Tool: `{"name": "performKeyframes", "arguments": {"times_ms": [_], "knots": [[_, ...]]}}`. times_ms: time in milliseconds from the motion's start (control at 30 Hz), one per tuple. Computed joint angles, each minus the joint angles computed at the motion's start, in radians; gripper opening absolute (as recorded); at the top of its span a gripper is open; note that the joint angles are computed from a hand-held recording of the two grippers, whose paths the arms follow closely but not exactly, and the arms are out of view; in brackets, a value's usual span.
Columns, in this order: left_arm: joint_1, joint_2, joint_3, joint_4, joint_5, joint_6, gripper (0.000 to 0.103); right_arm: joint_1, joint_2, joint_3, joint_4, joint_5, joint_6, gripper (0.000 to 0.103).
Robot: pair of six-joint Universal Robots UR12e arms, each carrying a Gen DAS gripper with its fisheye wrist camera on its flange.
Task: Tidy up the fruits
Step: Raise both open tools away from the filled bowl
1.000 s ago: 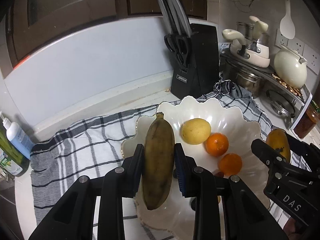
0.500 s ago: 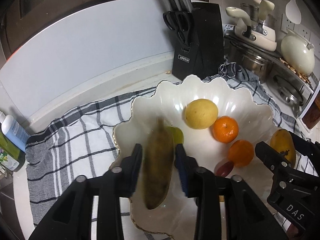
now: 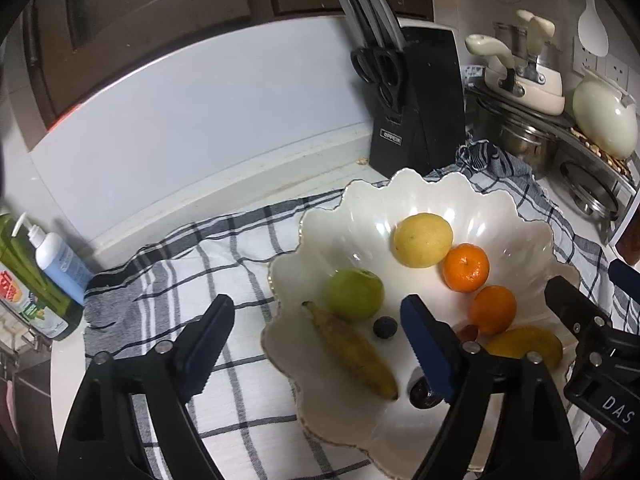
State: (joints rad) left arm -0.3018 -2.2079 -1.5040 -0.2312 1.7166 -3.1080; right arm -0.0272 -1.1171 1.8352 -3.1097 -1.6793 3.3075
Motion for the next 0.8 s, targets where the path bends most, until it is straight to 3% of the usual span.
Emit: {"name": "performKeyframes", "arguments": {"times_ms": [100, 367, 800], "knots": [[0.001, 0.014, -0.018, 0.022, 0.01, -0.013, 0.096, 0.003, -0.01, 0.008, -0.011, -0.01, -0.002, 0.097], [-0.004, 0.061, -0.082, 0.106, 0.061, -0.008, 0.099, 0.012, -0.045, 0.046, -0.037, -0.022, 0.003, 0.098], [0.006, 0.148, -0.201, 0.167, 0.057, -0.033, 0.1, 0.04, -0.112, 0.123, -0.095, -0.058, -0.004, 0.098]]}}
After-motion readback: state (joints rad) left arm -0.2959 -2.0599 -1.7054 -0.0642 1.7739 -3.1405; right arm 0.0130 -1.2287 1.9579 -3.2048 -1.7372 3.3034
